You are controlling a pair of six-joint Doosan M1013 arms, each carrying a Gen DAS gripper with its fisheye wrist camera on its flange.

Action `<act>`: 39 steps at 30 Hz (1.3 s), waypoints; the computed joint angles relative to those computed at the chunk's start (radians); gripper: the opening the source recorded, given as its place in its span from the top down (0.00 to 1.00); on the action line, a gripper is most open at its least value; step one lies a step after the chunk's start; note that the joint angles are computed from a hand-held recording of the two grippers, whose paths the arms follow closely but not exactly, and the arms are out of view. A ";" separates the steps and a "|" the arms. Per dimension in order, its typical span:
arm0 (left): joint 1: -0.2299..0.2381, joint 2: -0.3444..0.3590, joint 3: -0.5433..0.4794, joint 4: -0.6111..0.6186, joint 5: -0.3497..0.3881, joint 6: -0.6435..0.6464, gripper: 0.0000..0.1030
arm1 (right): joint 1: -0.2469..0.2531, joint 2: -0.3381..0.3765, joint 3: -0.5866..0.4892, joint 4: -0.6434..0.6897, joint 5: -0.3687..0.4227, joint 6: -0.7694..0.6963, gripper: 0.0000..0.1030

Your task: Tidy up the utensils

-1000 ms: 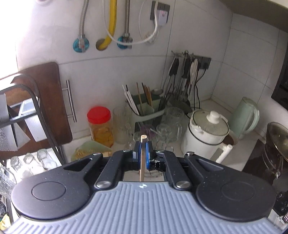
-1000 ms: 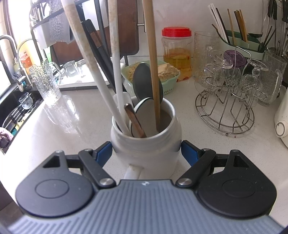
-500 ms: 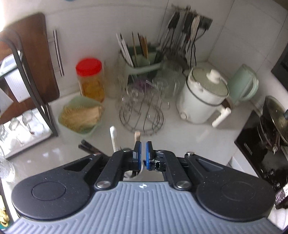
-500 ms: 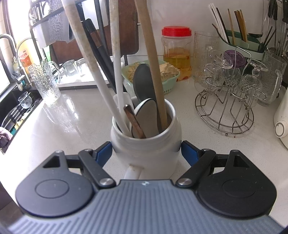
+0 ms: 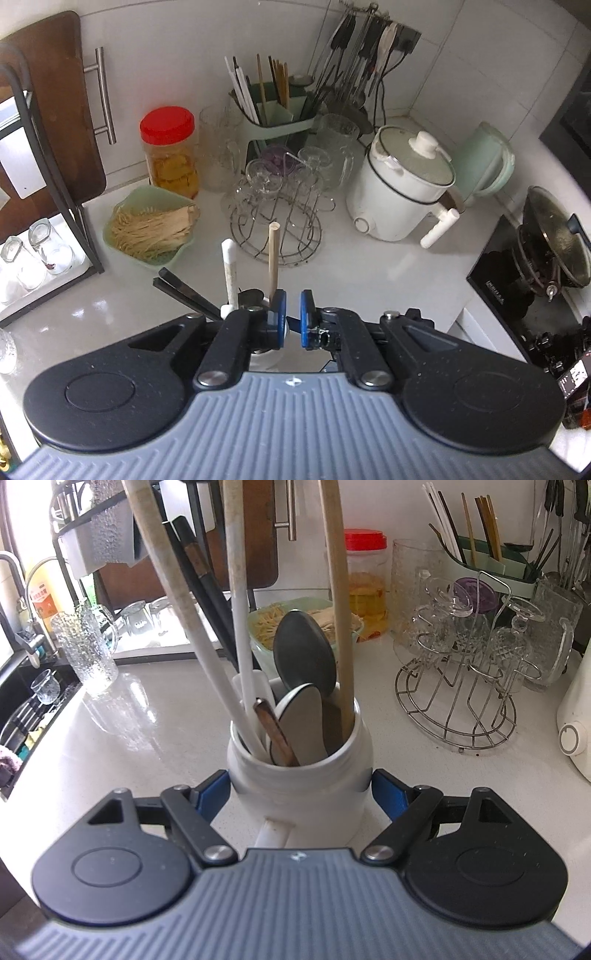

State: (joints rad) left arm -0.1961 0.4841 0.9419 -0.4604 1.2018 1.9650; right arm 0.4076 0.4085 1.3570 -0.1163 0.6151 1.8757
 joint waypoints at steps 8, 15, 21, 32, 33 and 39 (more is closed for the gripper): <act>0.022 -0.078 0.104 0.013 -0.145 -0.045 0.44 | 0.012 -0.010 0.000 -0.022 -0.019 0.018 0.00; 0.009 -0.194 0.236 0.110 -0.342 -0.192 0.31 | 0.005 -0.053 0.034 0.070 -0.077 -0.138 0.00; -0.029 -0.295 0.345 0.277 -0.484 -0.377 0.14 | -0.019 -0.131 0.093 0.169 -0.141 -0.246 0.00; -0.116 -0.433 0.506 0.665 -0.528 -0.788 0.03 | -0.042 -0.278 0.180 0.126 -0.185 -0.145 0.00; -0.122 -0.441 0.517 0.692 -0.522 -0.822 0.03 | -0.044 -0.293 0.191 0.134 -0.196 -0.143 0.00; -0.156 -0.485 0.589 0.776 -0.501 -0.935 0.03 | -0.045 -0.366 0.260 0.069 -0.226 -0.052 0.00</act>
State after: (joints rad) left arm -0.3517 -0.0009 1.5312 0.3161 0.7011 1.0297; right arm 0.3622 0.0424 1.6174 -0.0469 0.3891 1.8237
